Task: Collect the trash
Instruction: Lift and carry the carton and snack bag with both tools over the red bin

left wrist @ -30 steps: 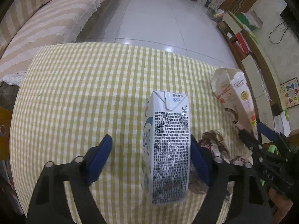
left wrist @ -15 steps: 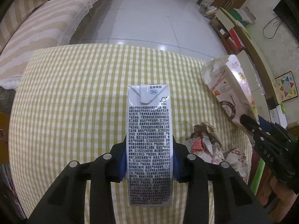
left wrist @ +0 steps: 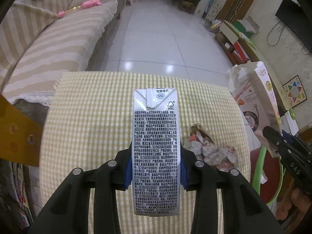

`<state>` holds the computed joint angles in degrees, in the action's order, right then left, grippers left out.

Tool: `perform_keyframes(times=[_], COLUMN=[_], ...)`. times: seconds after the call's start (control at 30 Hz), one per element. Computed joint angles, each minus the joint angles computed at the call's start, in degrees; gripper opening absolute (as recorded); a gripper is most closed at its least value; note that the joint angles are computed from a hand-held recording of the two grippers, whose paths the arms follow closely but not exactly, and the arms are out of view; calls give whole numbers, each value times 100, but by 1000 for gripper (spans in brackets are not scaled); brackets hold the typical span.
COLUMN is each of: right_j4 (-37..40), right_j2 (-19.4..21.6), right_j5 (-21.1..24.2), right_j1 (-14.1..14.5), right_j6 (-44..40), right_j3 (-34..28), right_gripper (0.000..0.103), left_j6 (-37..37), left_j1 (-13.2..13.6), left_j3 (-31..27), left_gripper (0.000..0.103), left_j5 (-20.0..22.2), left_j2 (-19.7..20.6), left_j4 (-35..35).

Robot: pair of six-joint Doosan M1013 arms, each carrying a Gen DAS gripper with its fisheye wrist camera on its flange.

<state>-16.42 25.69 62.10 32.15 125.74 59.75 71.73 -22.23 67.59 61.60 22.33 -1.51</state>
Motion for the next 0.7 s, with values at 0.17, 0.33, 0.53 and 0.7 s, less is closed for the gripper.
perform_keyframes(times=[0.17, 0.33, 0.53, 0.7], right_j4=[-81, -143, -224, -350], right_j2=[-329, -588, -899, -1110], right_j5=[-148, -251, -401, -461], right_j1=[120, 197, 205, 233], right_j6=[290, 523, 898, 1202], right_j3=[270, 512, 856, 1094], right_gripper=[32, 32, 32, 32], left_j6=[-8, -11, 88, 173], left_j1=[-92, -197, -329, -463], left_j3=[185, 287, 319, 345], left_gripper=[35, 35, 35, 35], left_j5=[-105, -160, -176, -222], left_j2=[-334, -537, -661, -715], left_j4=[127, 176, 171, 164])
